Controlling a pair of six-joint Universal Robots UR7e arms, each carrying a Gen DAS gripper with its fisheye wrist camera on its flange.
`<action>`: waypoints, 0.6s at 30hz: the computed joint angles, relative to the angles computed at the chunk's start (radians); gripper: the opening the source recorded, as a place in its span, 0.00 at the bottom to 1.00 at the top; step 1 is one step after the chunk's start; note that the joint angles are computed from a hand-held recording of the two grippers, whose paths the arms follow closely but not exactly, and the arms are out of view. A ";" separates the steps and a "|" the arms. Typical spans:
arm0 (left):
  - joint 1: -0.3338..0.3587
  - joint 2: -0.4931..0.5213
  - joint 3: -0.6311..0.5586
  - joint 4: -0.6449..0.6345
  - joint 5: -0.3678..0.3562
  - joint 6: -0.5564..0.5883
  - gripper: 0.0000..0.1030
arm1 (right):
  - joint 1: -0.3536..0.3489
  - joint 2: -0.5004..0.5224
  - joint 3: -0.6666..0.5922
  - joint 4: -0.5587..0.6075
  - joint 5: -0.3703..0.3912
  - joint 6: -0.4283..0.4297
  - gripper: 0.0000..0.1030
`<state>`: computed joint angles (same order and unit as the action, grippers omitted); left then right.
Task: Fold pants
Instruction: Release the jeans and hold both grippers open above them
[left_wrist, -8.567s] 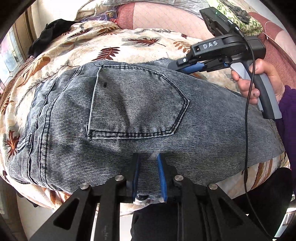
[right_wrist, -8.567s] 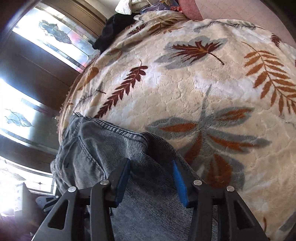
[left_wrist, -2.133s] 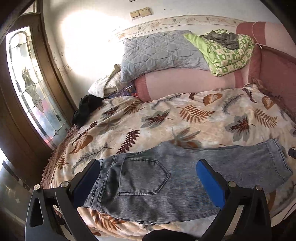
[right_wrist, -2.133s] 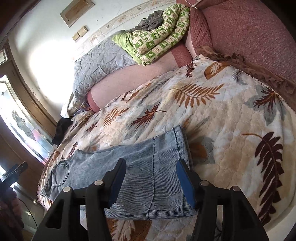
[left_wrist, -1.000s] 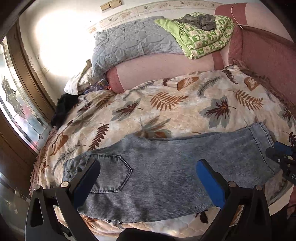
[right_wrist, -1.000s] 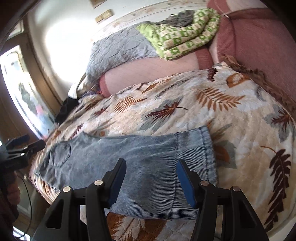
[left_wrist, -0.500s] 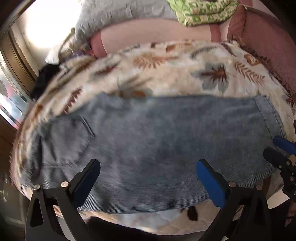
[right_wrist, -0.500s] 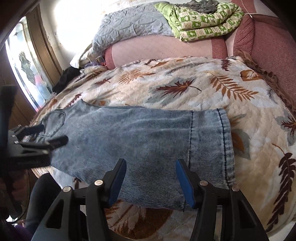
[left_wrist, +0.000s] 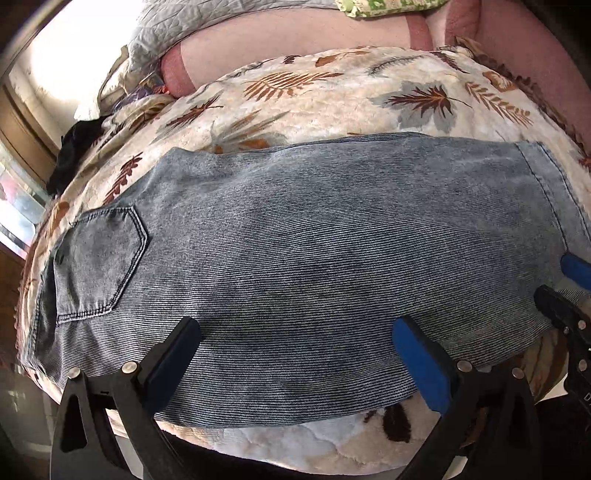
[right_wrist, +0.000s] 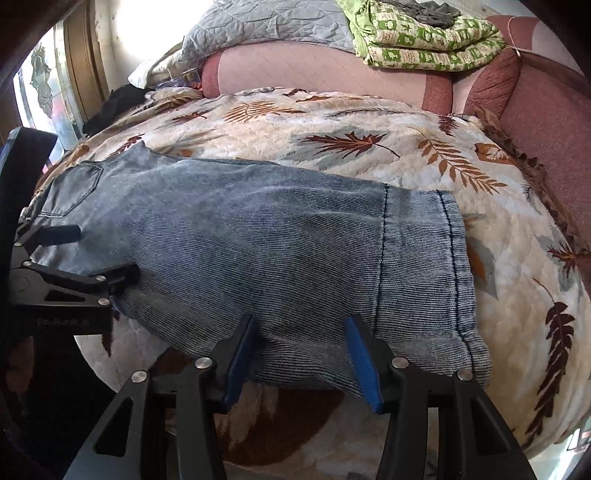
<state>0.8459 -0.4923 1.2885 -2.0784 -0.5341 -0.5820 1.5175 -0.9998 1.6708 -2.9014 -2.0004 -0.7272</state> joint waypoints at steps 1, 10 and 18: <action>-0.001 -0.001 -0.007 0.023 -0.005 -0.013 1.00 | 0.000 -0.002 -0.001 0.005 0.000 0.004 0.52; -0.044 -0.038 0.039 -0.040 0.040 0.020 1.00 | -0.015 -0.039 -0.003 -0.032 0.098 0.077 0.52; -0.093 -0.062 0.087 -0.233 0.057 0.170 1.00 | 0.010 -0.018 -0.010 -0.073 0.052 0.036 0.52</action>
<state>0.7528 -0.5543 1.3756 -2.3115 -0.4770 -0.4118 1.5274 -1.0182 1.6607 -2.9744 -1.9485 -0.6910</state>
